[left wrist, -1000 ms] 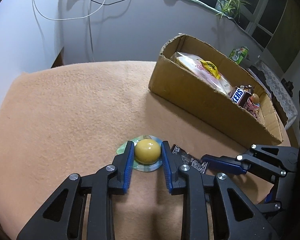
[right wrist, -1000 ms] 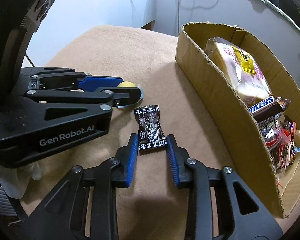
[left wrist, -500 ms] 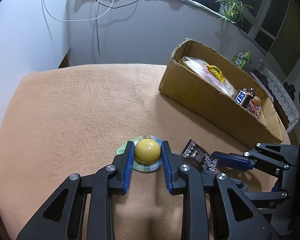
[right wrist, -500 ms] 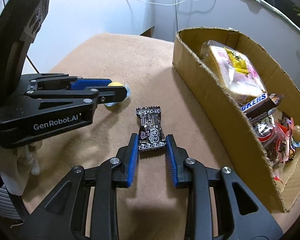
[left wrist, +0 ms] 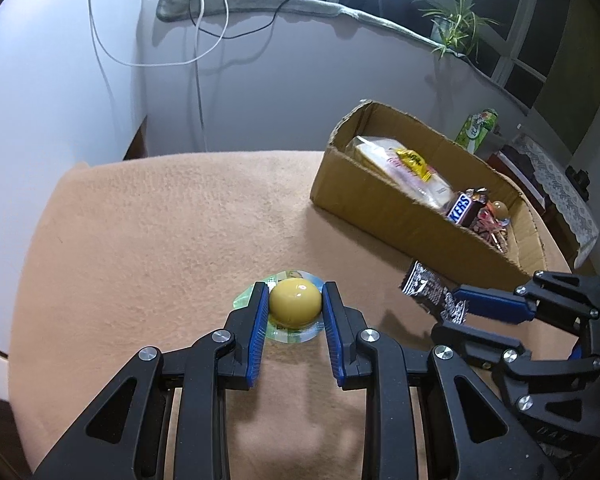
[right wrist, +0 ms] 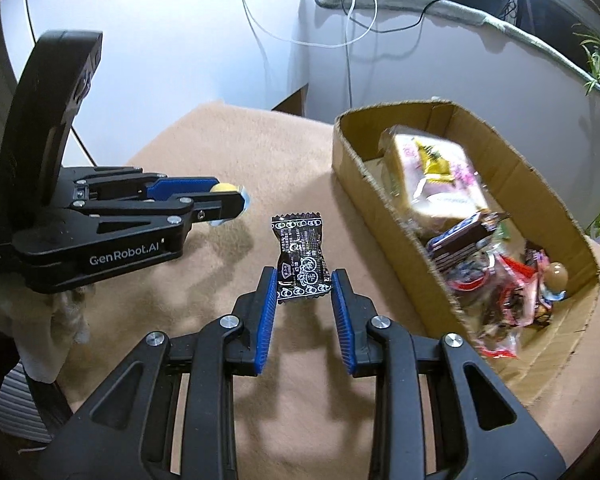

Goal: Organize snacks
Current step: 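Carry the yellow ball candy and dark brown candy into the box and open both grippers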

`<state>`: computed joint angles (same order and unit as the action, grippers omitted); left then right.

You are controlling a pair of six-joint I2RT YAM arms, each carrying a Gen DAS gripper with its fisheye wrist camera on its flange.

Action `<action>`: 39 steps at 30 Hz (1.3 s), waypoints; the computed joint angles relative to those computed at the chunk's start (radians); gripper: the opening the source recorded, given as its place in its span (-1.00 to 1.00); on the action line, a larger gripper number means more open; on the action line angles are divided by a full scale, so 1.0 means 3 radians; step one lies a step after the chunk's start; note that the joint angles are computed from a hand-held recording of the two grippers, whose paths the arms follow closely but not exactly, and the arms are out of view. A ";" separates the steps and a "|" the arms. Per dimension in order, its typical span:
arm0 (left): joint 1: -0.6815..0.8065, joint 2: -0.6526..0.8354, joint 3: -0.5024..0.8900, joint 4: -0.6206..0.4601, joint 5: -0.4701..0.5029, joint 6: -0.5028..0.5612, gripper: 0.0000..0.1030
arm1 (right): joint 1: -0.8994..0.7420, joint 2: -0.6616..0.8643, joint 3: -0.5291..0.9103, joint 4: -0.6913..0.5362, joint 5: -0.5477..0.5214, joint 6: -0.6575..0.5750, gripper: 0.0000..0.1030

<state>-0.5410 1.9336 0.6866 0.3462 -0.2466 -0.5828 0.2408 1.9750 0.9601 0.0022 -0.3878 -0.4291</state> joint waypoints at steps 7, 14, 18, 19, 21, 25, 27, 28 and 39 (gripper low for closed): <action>-0.0116 -0.0163 0.0049 -0.0156 -0.0113 0.0036 -0.51 | -0.0172 -0.0159 0.0037 -0.0125 -0.0083 -0.0072 -0.45; -0.0232 -0.0182 0.0283 -0.0368 -0.0188 0.0095 -0.51 | -0.0371 -0.0186 0.0193 -0.0281 -0.0149 -0.0182 -0.45; -0.0290 -0.0127 0.0452 -0.0473 -0.0200 0.0137 -0.51 | -0.0487 -0.0146 0.0289 -0.0330 -0.0171 -0.0250 -0.45; -0.0303 -0.0107 0.0502 -0.0502 -0.0204 0.0153 -0.51 | -0.0523 -0.0126 0.0328 -0.0351 -0.0174 -0.0272 -0.45; -0.0328 -0.0074 0.0596 -0.0565 -0.0219 0.0180 -0.51 | -0.0581 -0.0087 0.0394 -0.0374 -0.0174 -0.0299 -0.45; -0.0371 0.0009 0.0797 -0.0674 -0.0230 0.0222 -0.51 | -0.0719 0.0054 0.0612 -0.0466 -0.0175 -0.0352 -0.44; -0.0390 0.0070 0.0925 -0.0737 -0.0227 0.0255 -0.51 | -0.0785 0.0125 0.0734 -0.0520 -0.0178 -0.0368 -0.44; -0.0402 0.0105 0.0998 -0.0776 -0.0227 0.0267 -0.51 | -0.0823 0.0173 0.0810 -0.0558 -0.0184 -0.0374 -0.44; -0.0372 0.0534 0.1682 -0.1057 -0.0110 0.0371 -0.51 | -0.1120 0.0669 0.1551 -0.0933 -0.0221 -0.0453 -0.44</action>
